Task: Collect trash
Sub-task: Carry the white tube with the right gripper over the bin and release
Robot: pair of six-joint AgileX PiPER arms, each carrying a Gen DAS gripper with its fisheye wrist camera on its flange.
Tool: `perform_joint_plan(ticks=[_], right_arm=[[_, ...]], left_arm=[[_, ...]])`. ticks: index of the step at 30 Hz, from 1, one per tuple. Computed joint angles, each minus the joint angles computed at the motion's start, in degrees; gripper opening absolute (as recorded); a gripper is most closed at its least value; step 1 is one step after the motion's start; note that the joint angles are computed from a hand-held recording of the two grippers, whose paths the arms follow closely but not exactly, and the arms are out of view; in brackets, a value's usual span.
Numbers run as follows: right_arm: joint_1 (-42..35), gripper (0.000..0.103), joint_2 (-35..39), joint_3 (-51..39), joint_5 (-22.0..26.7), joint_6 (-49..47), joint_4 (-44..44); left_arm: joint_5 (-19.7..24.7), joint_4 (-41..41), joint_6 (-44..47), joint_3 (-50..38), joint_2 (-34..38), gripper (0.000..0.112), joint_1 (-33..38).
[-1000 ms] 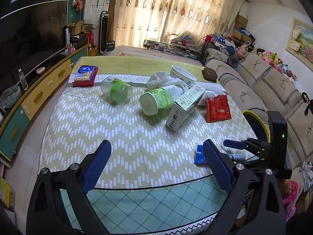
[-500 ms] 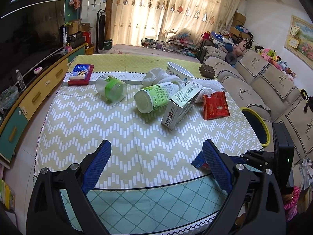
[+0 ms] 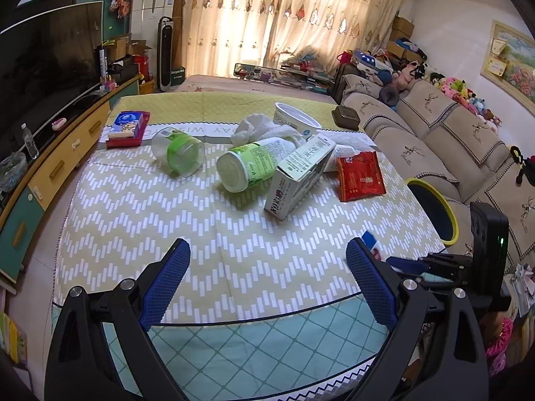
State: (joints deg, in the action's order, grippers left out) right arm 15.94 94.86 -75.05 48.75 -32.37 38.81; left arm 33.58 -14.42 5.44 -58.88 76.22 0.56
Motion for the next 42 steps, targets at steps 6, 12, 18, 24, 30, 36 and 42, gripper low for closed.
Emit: perform_joint_plan(ticks=[6,12,18,24,30,36,42], right_arm=[[-5.44,0.031,-1.33,0.11,-0.11,-0.93,3.01],[-9.82,0.031,-1.01,-1.3,0.91,-2.45,6.12],[-14.79,0.031,-0.47,-3.9,0.18,-1.53,6.91],[-22.88,0.032,3.87,-9.04,-2.84,5.04,3.53],[-27.27,0.032,11.78,-15.66,-6.54,17.39,-8.26],[-30.0,0.048,18.54,-20.74,-7.66,24.37,-15.13],[-30.38,0.054,16.63,-16.39,-10.05,22.96,-14.02]], left_arm=[[-0.55,0.85,-0.22,-0.8,1.04,0.093,-2.29],[-0.53,1.44,-0.74,-2.22,3.1,0.093,-4.01],[-0.32,2.28,-1.2,-3.86,4.97,0.093,-5.66],[-0.38,3.04,-1.36,-6.08,7.39,0.093,-7.2],[0.18,3.52,-1.76,-8.74,10.62,0.093,-8.33],[0.73,4.81,-2.69,-11.6,13.52,0.093,-9.47],[0.62,6.85,-2.9,-14.08,15.36,0.093,-9.83]])
